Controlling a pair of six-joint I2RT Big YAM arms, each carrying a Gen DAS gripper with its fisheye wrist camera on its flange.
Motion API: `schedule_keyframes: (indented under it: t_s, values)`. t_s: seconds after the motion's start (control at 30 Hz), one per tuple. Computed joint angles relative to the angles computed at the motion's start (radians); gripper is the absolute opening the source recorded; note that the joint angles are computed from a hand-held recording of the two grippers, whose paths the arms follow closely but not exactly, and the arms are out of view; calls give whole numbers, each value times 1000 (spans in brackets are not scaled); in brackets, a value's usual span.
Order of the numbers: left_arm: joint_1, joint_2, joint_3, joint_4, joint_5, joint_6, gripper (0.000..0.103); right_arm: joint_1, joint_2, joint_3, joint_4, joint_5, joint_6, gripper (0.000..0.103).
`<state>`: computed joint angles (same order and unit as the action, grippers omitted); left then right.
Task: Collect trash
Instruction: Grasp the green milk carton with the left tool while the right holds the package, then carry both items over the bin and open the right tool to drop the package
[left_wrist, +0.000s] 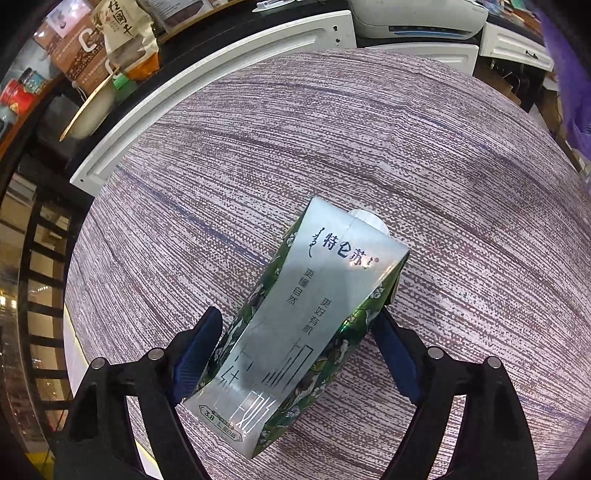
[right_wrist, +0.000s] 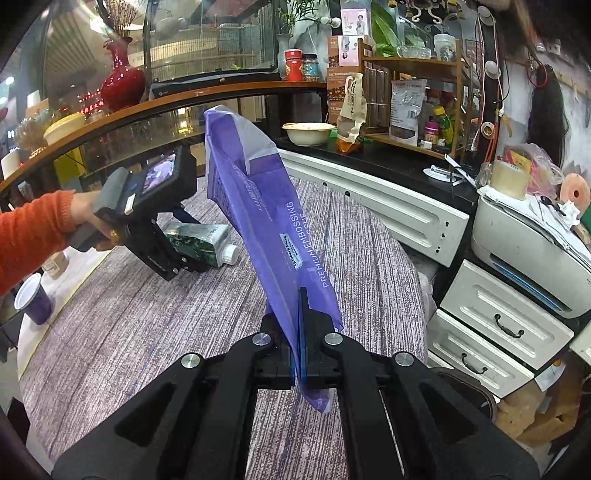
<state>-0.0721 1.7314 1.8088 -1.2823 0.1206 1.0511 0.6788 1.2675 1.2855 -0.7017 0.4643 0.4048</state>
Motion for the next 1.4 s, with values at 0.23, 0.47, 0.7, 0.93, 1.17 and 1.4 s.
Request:
schedule_keyframes:
  t_s: [0.23, 0.47, 0.7, 0.93, 1.17, 1.4]
  values:
    - [-7, -19, -28, 47, -2, -101, 57, 6, -25, -15, 11, 9, 23, 2]
    - [6, -14, -32, 65, 41, -285, 50, 6, -62, -47, 24, 9, 59, 2]
    - [25, -42, -71, 85, 129, -425, 50, 3, -100, -88, 45, 6, 92, 2]
    - [28, -143, -190, 151, 228, -540, 50, -6, -139, -136, 64, -8, 123, 2]
    - [20, -252, -297, 216, 326, -600, 50, -4, -185, -185, 73, 4, 165, 2]
    - [-6, -383, -415, 286, 400, -636, 50, 10, -255, -243, 56, 81, 215, 2]
